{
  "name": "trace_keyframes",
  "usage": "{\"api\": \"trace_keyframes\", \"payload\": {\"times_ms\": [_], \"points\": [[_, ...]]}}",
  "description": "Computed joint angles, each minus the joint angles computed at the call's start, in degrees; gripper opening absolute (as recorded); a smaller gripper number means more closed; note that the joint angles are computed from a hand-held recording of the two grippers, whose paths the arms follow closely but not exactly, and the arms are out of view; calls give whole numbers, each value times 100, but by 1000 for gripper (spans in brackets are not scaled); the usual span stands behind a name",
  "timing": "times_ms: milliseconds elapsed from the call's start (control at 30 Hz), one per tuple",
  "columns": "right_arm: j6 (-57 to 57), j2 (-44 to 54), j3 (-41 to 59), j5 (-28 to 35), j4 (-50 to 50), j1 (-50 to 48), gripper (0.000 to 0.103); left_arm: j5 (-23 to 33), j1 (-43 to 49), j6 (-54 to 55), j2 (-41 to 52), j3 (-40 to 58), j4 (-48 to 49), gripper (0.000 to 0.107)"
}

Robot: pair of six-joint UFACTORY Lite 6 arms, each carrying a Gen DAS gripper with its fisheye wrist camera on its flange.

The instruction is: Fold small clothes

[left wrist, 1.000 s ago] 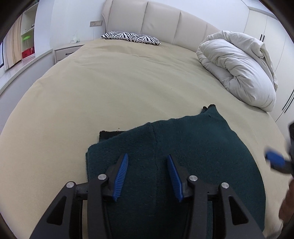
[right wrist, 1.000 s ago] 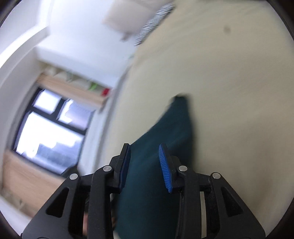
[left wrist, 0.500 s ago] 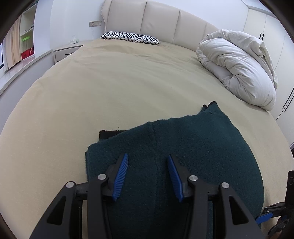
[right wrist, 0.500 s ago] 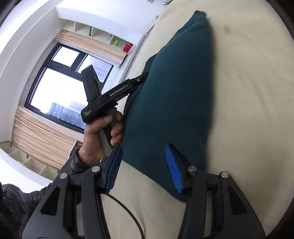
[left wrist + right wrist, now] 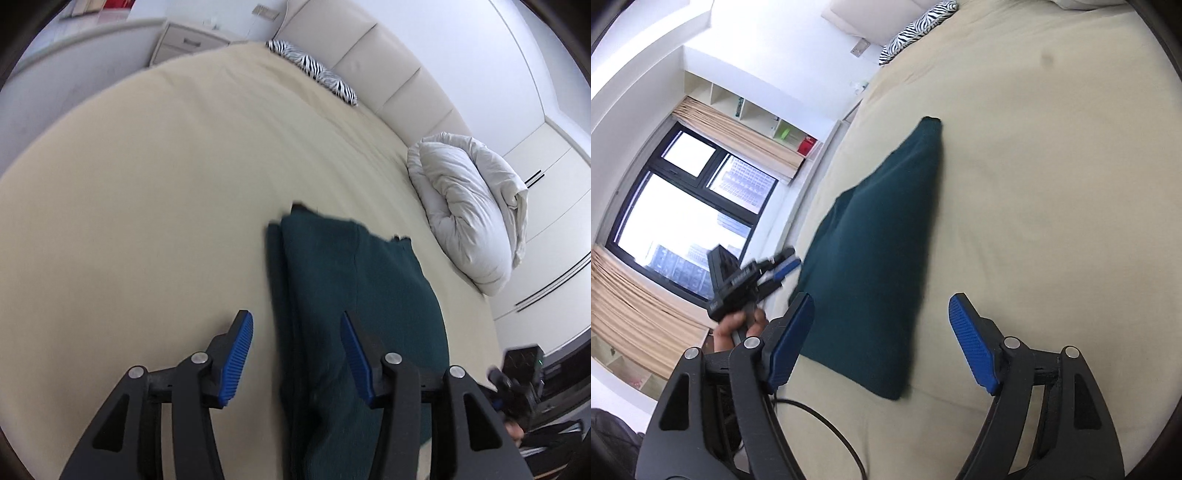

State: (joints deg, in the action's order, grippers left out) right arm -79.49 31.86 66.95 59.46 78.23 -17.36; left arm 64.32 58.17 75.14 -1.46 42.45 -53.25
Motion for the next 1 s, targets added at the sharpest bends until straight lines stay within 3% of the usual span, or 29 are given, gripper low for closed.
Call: {"api": "trace_keyframes", "payload": {"times_ms": [100,233,367,500,567,767,900,1000], "points": [[597,548,769,-110,-193,209,75,272,-98,-167,264,-3,289,54],[1642,1452,1914,-318,-731,531,75,111,-382,-213,558,8,291,54],[1857,1893,2535,-29,-871,599,75,233,-464,-444,1253,420,78,51],[2231,2310,3120,167,-1093,626,71,226,-485,-542,1277,464,-15,47],[2285,2383,3232,195,-1202,641,66,99,-570,-485,1156,335,-60,47],[2424,2468,3449,134,-1358,795,66,-93,-1079,-794,1330,524,-221,46],[2356,2347,3239,59,-1335,751,63,-76,-1092,-720,1363,521,-189,32],[2252,2140,2953,-81,-1321,706,55,-14,-983,-656,1337,472,-189,27]]}}
